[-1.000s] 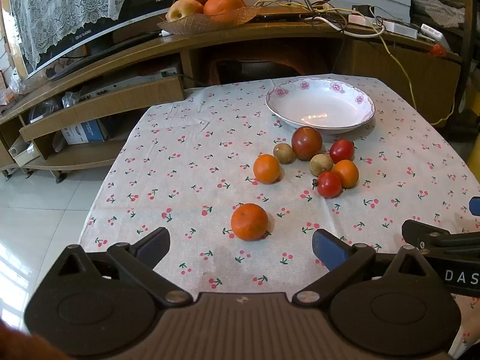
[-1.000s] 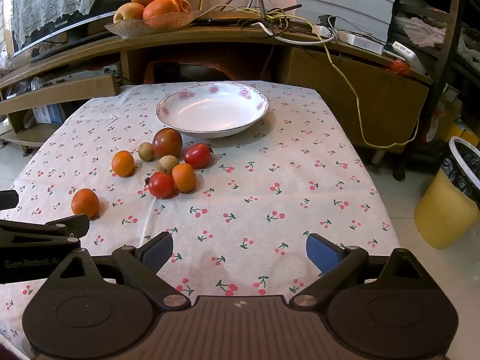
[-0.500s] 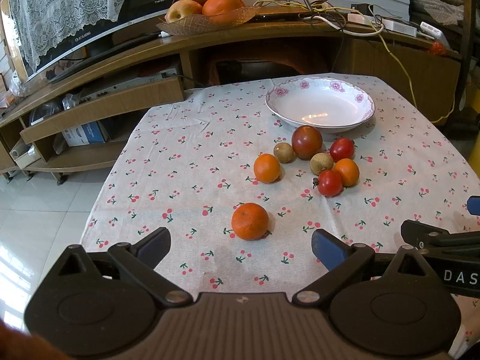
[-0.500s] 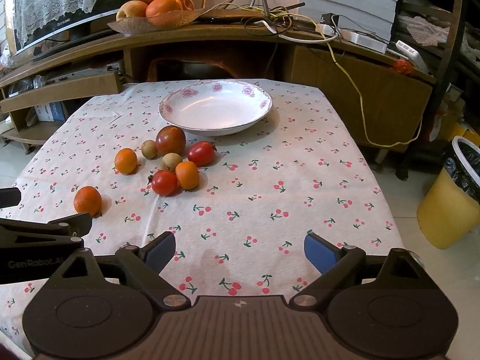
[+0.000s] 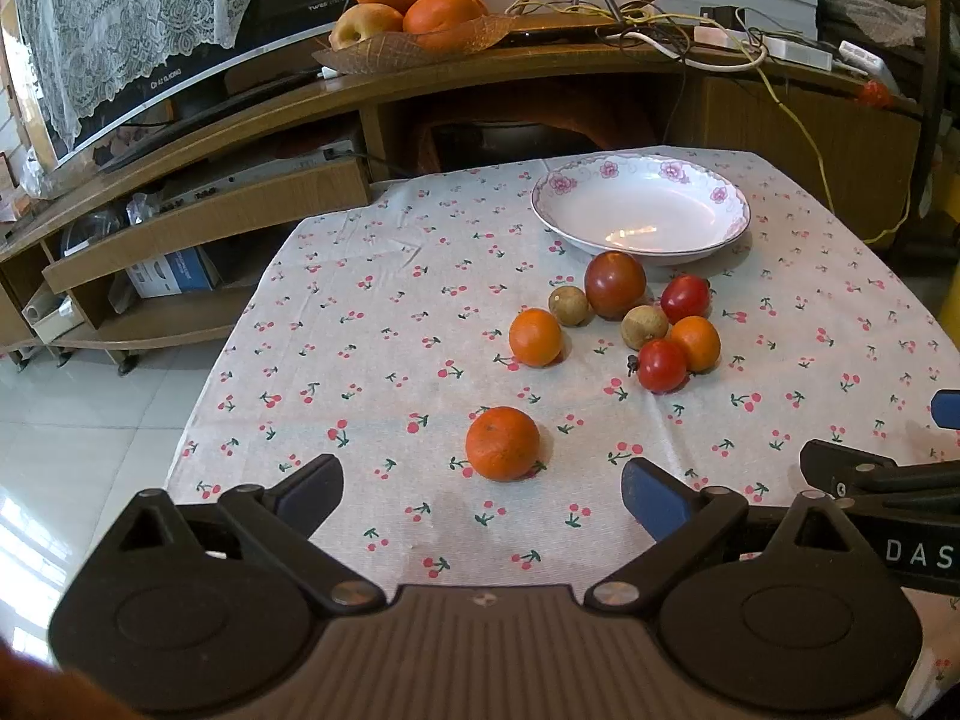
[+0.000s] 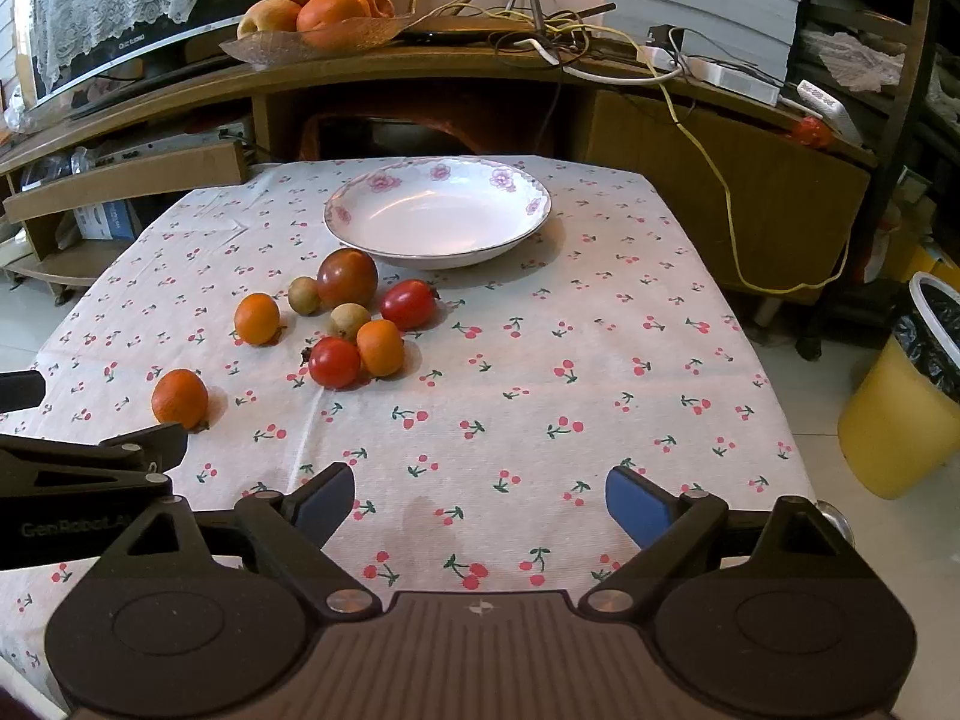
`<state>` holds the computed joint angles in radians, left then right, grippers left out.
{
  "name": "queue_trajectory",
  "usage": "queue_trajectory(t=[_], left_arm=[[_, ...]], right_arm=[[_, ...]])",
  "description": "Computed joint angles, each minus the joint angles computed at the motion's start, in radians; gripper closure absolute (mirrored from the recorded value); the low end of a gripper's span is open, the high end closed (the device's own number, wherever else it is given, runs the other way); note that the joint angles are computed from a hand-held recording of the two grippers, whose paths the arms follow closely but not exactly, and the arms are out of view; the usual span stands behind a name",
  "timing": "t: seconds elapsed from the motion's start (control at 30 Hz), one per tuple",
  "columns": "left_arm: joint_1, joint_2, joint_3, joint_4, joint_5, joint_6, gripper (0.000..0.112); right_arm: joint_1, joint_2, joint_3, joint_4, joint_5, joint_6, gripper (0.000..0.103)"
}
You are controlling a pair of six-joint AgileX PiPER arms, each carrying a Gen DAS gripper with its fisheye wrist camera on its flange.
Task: Organize fruits
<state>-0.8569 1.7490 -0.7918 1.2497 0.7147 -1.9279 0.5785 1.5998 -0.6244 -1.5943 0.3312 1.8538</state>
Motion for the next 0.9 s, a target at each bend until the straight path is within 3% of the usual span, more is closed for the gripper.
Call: queue_trajectory(t=[0.27, 0.5, 0.57, 0.77, 0.9], left_arm=[[0.002, -0.025, 0.034, 0.052, -0.017, -0.058, 0.01], [0.006, -0.042, 0.037, 0.1, -0.001, -0.06, 0.011], [0.037, -0.039, 0.049, 0.141, -0.036, -0.085, 0.011], [0.091, 0.021, 0.047, 0.222, -0.097, -0.104, 0.018], [0.102, 0.04, 0.044, 0.264, -0.101, -0.09, 0.021]], right_arm=[[-0.021, -0.008, -0.006, 0.034, -0.037, -0.059, 0.016], [-0.038, 0.005, -0.06, 0.26, -0.078, -0.319, 0.022], [-0.047, 0.017, -0.077, 0.284, -0.094, -0.373, 0.022], [-0.083, 0.063, -0.122, 0.198, -0.175, -0.383, 0.025], [-0.095, 0.101, -0.15, 0.147, -0.214, -0.391, 0.037]])
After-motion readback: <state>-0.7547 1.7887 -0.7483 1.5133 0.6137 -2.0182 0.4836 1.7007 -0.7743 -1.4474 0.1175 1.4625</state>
